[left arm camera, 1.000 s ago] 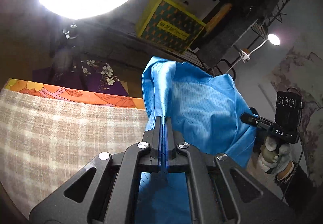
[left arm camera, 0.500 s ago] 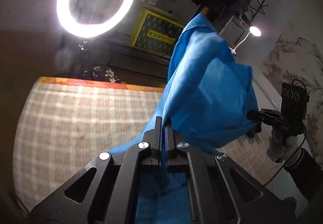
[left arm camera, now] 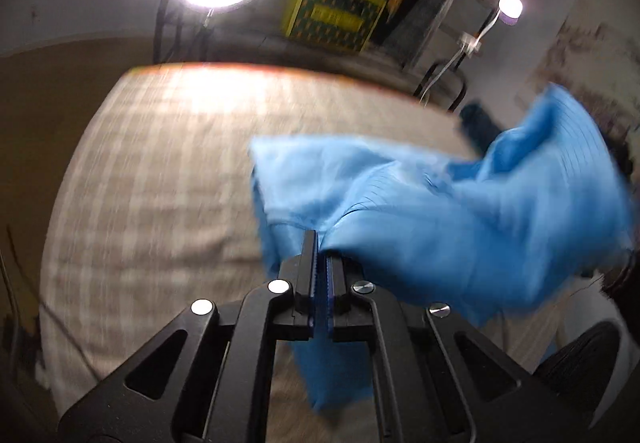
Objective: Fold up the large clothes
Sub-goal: 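Lay the lifted coat back on the bed and open both tools, then pull both tools back from the folded coat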
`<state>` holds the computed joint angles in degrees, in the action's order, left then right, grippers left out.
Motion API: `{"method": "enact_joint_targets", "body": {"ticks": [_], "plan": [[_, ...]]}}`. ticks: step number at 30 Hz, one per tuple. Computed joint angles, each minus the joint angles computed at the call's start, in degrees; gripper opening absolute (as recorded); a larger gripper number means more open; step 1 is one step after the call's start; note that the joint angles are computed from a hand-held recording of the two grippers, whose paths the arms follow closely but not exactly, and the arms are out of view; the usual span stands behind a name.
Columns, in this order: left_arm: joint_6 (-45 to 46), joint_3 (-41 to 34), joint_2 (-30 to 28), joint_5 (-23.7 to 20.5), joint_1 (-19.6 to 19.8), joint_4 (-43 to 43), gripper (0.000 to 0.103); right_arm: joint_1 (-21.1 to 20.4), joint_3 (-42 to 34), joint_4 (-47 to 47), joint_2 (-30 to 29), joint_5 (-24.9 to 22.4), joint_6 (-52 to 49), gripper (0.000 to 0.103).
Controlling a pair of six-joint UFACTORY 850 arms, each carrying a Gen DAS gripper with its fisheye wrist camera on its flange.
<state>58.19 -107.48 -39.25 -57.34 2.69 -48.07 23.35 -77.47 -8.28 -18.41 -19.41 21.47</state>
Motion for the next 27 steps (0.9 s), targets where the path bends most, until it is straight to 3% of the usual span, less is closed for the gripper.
{"method": "enact_joint_targets", "body": {"ticks": [1,3,8,12,18,21,25,27], "plan": [[-1.3,1.7,0.9,0.1,0.0,2.4,0.0,0.4,1.2,-1.6,0.9,0.3,1.9,0.025],[-1.3,4.2,2.4,-0.3,0.6,3.1,0.0,1.4,4.1,-4.4,3.4,2.0,5.7,0.031],[0.7,11.2,8.9,0.4,2.4,0.3,0.0,3.7,9.5,-10.6,10.1,4.2,15.8,0.032],[1.8,13.9,13.4,-1.5,4.0,-2.6,0.0,6.1,11.7,-18.2,15.3,3.7,25.1,0.035],[0.5,13.2,16.7,-5.4,5.3,-4.5,0.0,10.8,13.5,-30.0,23.8,-1.2,37.5,0.042],[-0.2,13.7,19.5,-7.6,6.2,-5.3,0.006,13.4,12.9,-33.6,26.8,-5.6,40.1,0.043],[-1.1,13.9,23.8,-11.8,7.7,-6.8,0.025,16.4,12.1,-36.6,30.2,-9.9,42.9,0.044],[-1.1,13.8,26.5,-13.0,8.3,-7.0,0.028,17.8,11.7,-38.5,31.4,-11.6,44.4,0.047]]}}
